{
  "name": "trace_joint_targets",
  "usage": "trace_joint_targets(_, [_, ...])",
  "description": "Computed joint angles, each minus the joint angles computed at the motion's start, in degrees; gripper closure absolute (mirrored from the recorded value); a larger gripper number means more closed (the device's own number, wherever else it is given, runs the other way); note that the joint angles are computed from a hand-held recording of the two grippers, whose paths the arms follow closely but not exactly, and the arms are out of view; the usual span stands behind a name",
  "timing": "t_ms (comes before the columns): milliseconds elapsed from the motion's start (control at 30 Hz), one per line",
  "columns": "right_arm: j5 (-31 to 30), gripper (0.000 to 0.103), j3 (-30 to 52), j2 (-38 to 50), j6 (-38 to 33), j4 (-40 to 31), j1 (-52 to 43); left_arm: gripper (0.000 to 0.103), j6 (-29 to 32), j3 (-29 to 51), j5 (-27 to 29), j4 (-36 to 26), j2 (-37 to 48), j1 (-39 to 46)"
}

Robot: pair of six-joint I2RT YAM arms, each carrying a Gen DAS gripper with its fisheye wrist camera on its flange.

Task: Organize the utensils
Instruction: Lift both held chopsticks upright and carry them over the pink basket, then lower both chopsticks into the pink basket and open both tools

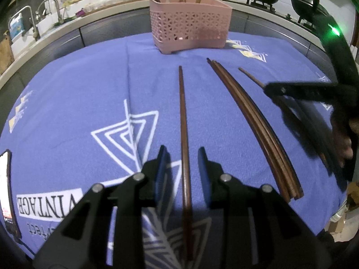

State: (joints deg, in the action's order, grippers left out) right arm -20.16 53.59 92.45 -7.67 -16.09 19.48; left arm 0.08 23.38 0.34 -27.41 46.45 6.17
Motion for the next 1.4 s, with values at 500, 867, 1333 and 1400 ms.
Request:
trace_joint_targets(500, [-0.13,0.096,11.02,6.27,-1.99,-9.73,0.82,0.076,5.28,23.17,1.85,2.75,32.8,2.53])
trace_joint_targets(867, [-10.61,0.097,11.22,0.99,-2.08,-7.63,-2.06,0.098,4.72,26.83,10.46,-1.41,24.3,4.38])
trace_joint_targets(1333, [-10.35,0.097,0.3,-16.31,4.15,9.0,-1.48,0.098,4.31,30.24,19.61,-6.06,5.99,11.8])
trace_joint_targets(1400, [-9.56,0.097,0.79,-15.99,4.44,8.65,-1.02,0.098,4.01,30.97,19.9,-6.58,6.65,11.75])
